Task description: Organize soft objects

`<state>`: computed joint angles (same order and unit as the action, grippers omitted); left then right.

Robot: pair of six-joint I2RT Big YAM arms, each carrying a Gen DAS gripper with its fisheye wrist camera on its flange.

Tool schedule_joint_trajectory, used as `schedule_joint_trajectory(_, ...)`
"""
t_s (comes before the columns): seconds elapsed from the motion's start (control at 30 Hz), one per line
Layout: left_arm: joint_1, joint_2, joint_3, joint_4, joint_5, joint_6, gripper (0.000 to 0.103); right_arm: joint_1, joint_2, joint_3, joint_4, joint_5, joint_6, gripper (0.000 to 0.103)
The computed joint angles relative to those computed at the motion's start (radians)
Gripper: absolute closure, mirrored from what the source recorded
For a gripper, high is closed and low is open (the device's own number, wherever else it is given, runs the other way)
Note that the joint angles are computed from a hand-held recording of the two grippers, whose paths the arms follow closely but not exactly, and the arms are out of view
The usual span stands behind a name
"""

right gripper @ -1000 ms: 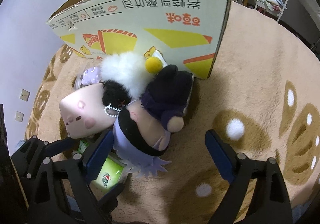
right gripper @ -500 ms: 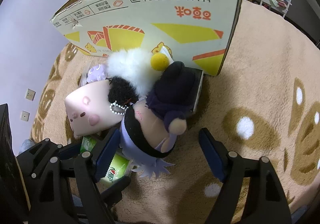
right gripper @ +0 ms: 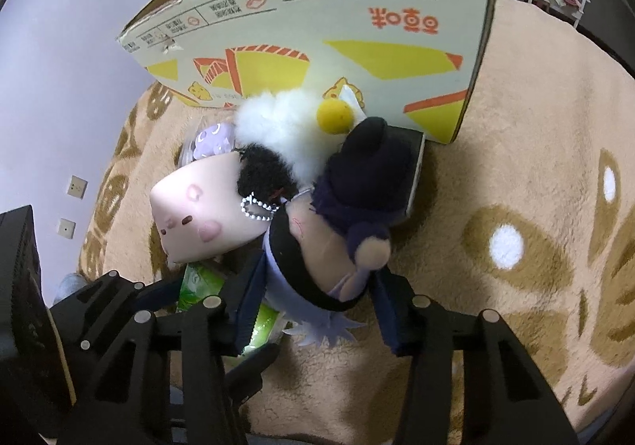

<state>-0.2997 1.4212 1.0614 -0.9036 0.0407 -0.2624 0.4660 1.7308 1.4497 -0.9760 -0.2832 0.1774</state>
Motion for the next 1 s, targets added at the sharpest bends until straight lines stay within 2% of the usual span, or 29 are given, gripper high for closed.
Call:
schedule_joint_trajectory(0.33, -0.001, -0.069, -0.039, -0.008, -0.046, -0.035, 0.029, -0.017, -0.045, -0.026, 0.006, 0.041, 0.006, 0.051)
schedule_joint_trajectory(0.7, -0.008, -0.28, -0.091, 0.054, -0.245, -0.033, 0.029, -0.022, -0.159, -0.104, 0.118, 0.063, 0.079, 0.051)
schedule_joint_trajectory(0.77, -0.021, -0.283, -0.077, 0.069, -0.283, -0.037, 0.029, -0.022, -0.182, -0.115, 0.141, 0.073, 0.084, 0.051)
schedule_joint_trajectory(0.87, -0.015, -0.307, -0.071, 0.105, -0.349, 0.003, 0.029, -0.015, -0.22, -0.134, 0.186, 0.093, 0.098, 0.051)
schedule_joint_trajectory(1.0, -0.004, -0.332, -0.072, 0.162, -0.392, 0.041, 0.03, -0.01, -0.264, -0.155, 0.242, 0.121, 0.102, 0.051)
